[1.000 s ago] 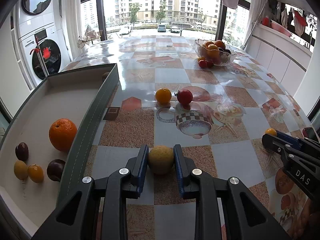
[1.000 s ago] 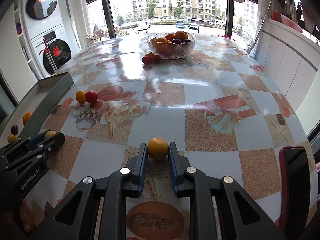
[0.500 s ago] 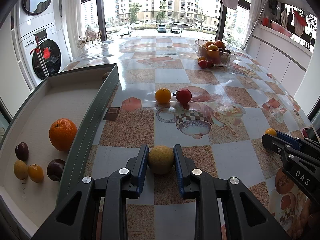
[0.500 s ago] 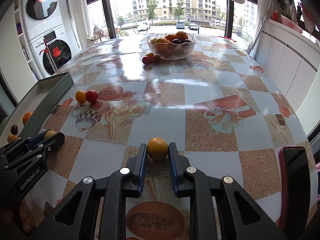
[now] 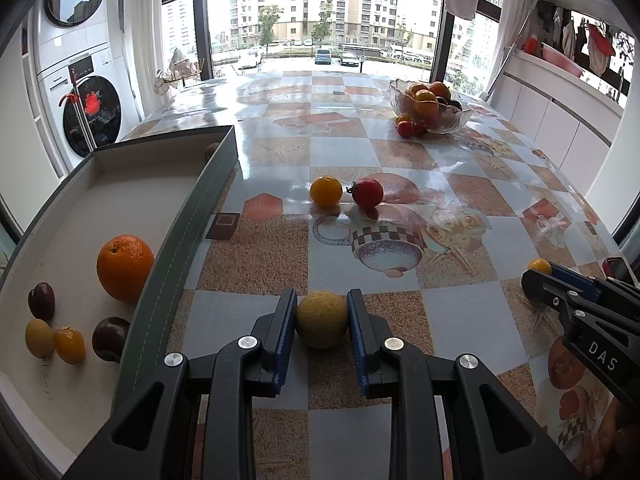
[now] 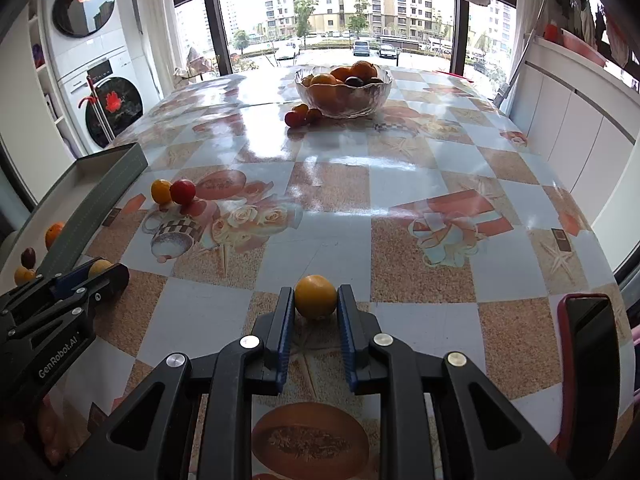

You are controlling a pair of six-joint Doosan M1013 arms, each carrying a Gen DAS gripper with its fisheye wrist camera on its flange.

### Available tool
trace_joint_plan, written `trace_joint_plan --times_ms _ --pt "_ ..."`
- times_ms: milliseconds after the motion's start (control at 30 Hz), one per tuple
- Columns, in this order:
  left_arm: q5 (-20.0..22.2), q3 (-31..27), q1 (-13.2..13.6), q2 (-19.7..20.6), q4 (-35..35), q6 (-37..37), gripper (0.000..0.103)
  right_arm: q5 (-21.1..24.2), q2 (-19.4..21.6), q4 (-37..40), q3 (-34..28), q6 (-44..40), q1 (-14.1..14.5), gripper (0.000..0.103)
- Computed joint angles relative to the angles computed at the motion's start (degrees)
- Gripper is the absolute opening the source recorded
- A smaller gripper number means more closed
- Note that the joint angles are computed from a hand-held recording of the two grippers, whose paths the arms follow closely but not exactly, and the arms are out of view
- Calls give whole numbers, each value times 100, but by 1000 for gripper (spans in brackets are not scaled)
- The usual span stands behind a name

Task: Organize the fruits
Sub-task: 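Carry the lemon with the left tool while the right tool carries the tangerine to the tray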

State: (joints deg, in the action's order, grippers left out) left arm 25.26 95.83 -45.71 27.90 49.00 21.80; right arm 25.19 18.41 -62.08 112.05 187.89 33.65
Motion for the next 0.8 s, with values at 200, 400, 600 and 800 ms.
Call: trace_joint_plan --times_ms 200,400,600,800 --pt "-6 3 1 -1 -2 -2 27 106 21 168 -51 -243 13 23" --pt "-38 7 7 -5 -27 -1 27 224 42 422 -117 -661 25 23" --pt "-162 11 38 -17 -140 37 27 50 -11 940 -118 -984 -75 23" --pt "-401 48 100 -34 -330 73 27 -169 -102 1628 -64 -1332 -204 23"
